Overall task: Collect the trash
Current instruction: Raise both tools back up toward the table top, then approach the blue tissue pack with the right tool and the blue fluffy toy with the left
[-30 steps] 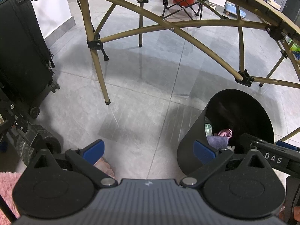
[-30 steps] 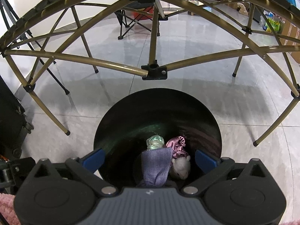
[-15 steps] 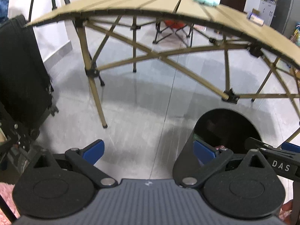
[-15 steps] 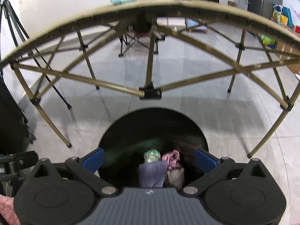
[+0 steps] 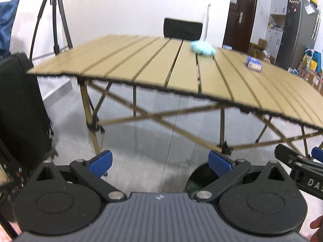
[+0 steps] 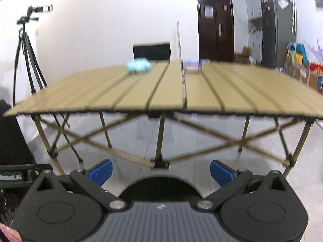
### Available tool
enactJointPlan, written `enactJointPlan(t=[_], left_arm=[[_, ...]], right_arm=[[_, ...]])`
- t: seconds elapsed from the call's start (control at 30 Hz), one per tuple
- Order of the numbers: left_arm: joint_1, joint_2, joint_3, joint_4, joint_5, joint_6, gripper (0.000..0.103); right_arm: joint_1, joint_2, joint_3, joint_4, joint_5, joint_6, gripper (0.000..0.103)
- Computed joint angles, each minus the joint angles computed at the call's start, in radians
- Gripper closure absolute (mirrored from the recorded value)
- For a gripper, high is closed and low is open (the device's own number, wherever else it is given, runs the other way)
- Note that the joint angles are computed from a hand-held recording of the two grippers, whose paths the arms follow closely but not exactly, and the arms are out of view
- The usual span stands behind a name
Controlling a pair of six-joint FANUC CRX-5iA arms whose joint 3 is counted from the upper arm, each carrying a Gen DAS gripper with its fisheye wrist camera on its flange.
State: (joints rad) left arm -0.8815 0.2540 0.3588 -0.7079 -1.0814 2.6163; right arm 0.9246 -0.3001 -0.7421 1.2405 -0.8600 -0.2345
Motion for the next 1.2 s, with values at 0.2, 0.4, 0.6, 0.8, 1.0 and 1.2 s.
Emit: enactJointPlan(t=[0.2, 0.4, 0.6, 0.8, 1.0, 1.2], left_arm=[[-0.002, 0.027, 0.065, -0.044, 0.010, -0.001, 0.000], [0.012, 0.066, 0.138, -0.048, 0.028, -0.015, 0.000], [0.036, 0.125, 0.233, -0.041, 0.042, -0.042, 0.000], [0.067, 0.205, 0.357, -0.022, 0.049, -0.095, 0.000], [0.098, 0.299, 0.515, -0.002, 0.036, -0.165, 0.000], [0.141, 0.397, 0.671, 0.070, 0.033, -0.244, 0.000]], right_arm=[[-0.087, -0.022, -0.010, 0.133, 0.042, -0.051, 0.000], [-0.210, -0.024, -0.004, 0.272, 0.127, -0.121, 0.000], [-0.360, 0.005, 0.018, 0.424, 0.238, -0.232, 0.000], [-0.468, 0.051, 0.068, 0.518, 0.320, -0.325, 0.000], [-0.565, 0.107, 0.135, 0.607, 0.404, -0.391, 0.000], [-0.594, 0.193, 0.222, 0.565, 0.429, -0.349, 0.000]])
